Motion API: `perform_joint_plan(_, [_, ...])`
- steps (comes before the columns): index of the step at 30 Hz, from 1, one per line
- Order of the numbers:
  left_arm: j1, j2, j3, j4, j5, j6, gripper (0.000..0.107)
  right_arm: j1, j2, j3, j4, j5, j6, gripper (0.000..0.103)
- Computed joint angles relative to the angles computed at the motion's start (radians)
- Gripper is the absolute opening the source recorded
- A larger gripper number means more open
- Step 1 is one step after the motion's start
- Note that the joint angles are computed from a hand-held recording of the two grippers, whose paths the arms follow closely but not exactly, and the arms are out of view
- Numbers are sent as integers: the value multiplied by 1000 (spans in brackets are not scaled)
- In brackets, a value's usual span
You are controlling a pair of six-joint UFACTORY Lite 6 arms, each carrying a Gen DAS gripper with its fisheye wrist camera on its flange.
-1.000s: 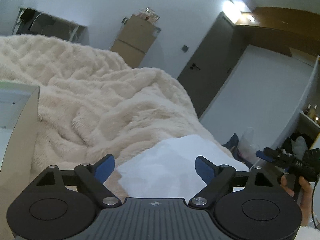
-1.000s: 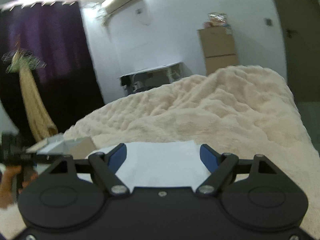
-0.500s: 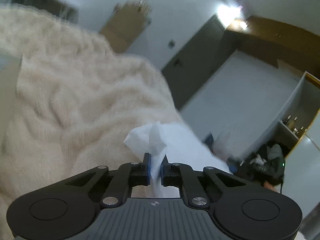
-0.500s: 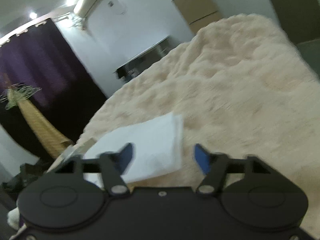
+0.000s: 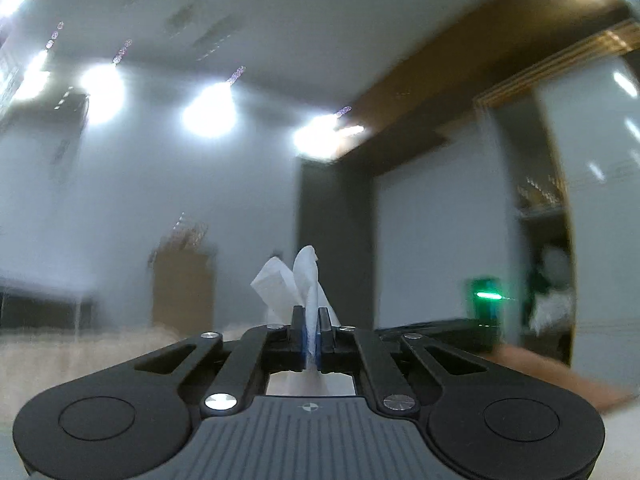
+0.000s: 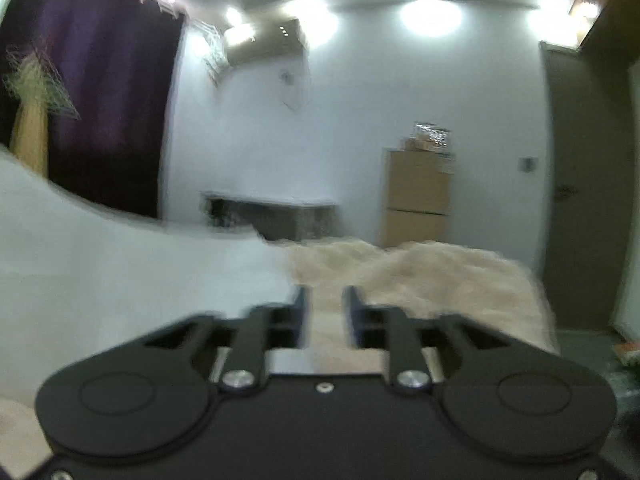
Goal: Fold shopping bag
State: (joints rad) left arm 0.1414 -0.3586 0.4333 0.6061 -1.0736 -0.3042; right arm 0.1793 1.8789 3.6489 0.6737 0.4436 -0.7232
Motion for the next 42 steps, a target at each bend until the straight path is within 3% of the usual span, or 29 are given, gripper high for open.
perform_joint_plan(2, [-207, 2, 3, -98, 145, 209, 23, -35, 93, 183, -84, 113, 157, 61])
perform_joint_plan(5, [-393, 91, 37, -265, 264, 490, 42, -162, 141, 310, 105, 342, 191, 63])
perform_joint_plan(7, [-420, 89, 41, -297, 300, 524, 45, -254, 136, 326, 282, 500, 178, 65])
perform_joint_plan(10, [-384, 69, 47, -208, 331, 426, 62, -337, 124, 320, 442, 654, 150, 66])
perform_joint_plan(14, [-221, 72, 76, 119, 267, 84, 63, -349, 117, 322, 451, 742, 103, 66])
perform_joint_plan(16, [-188, 90, 101, 204, 260, 10, 63, -352, 134, 349, 430, 760, 95, 66])
perform_joint_plan(21, [-211, 76, 113, 245, 299, 6, 63, -376, 154, 403, 402, 803, 101, 66])
perform_joint_plan(27, [-166, 70, 160, 424, 289, -77, 63, -427, 155, 513, 379, 964, -50, 66])
perform_joint_plan(30, [-125, 76, 162, 485, 231, -107, 63, -476, 215, 641, 391, 1037, -212, 66])
perform_joint_plan(36, [-12, 104, 198, 664, 60, -230, 71, -626, 329, 857, 637, 1268, -499, 66])
perform_joint_plan(39, [-7, 106, 201, 674, 47, -249, 73, -613, 356, 951, 603, 1333, -539, 66])
perform_joint_plan(42, [-18, 134, 226, 677, 55, -255, 77, -558, 355, 973, 530, 1327, -536, 64])
